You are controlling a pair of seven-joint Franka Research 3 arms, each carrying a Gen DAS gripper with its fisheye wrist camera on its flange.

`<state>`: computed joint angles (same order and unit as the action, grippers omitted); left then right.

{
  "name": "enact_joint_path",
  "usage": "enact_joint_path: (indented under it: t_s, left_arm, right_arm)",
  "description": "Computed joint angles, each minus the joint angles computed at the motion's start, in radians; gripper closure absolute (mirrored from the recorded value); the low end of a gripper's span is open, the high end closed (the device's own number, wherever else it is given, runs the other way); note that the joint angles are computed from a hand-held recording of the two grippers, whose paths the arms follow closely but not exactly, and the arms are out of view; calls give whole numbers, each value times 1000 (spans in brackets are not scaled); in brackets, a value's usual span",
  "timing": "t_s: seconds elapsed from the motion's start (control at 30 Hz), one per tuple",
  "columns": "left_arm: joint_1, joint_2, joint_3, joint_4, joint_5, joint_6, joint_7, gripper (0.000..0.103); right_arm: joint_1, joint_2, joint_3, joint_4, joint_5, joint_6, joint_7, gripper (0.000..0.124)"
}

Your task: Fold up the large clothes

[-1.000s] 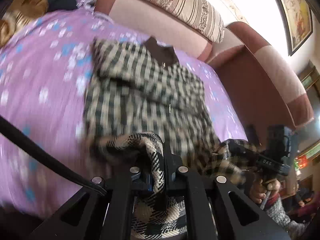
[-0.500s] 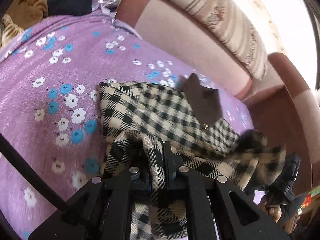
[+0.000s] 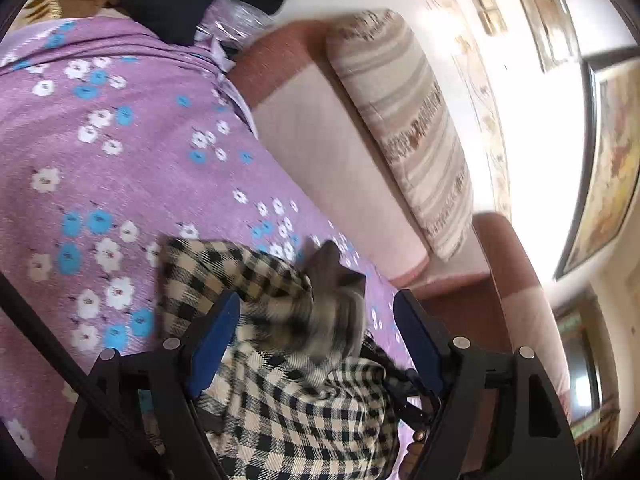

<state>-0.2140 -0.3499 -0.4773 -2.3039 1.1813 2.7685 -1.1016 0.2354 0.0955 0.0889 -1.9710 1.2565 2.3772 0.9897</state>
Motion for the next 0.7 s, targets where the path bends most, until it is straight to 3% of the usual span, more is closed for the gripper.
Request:
enact_joint_path:
  t_s: [0.1,0.27,0.37,0.5,0.7]
  left_arm:
    - [-60,16,29,10,-176,-89,183,25]
    - [-149,68,61,66,-424,-242,533,25]
    - [-192,95,75,84,-537,-288,709,25]
    - [-227,97,69,68,-617,-306,820,25]
    - [-264,72,52,13,-685,-262,882,25]
  right_arm:
    - [12,-15,2,-12,-22,80,6,59]
    - [19,-47,-4,-37,-89,119,28,59]
    - [25,-80,-10,-64,-201,131,51,59]
    - [29,-143,-22,-147,-405,164,85,59]
    - [20,-264,-61,-288,-488,84,34,59]
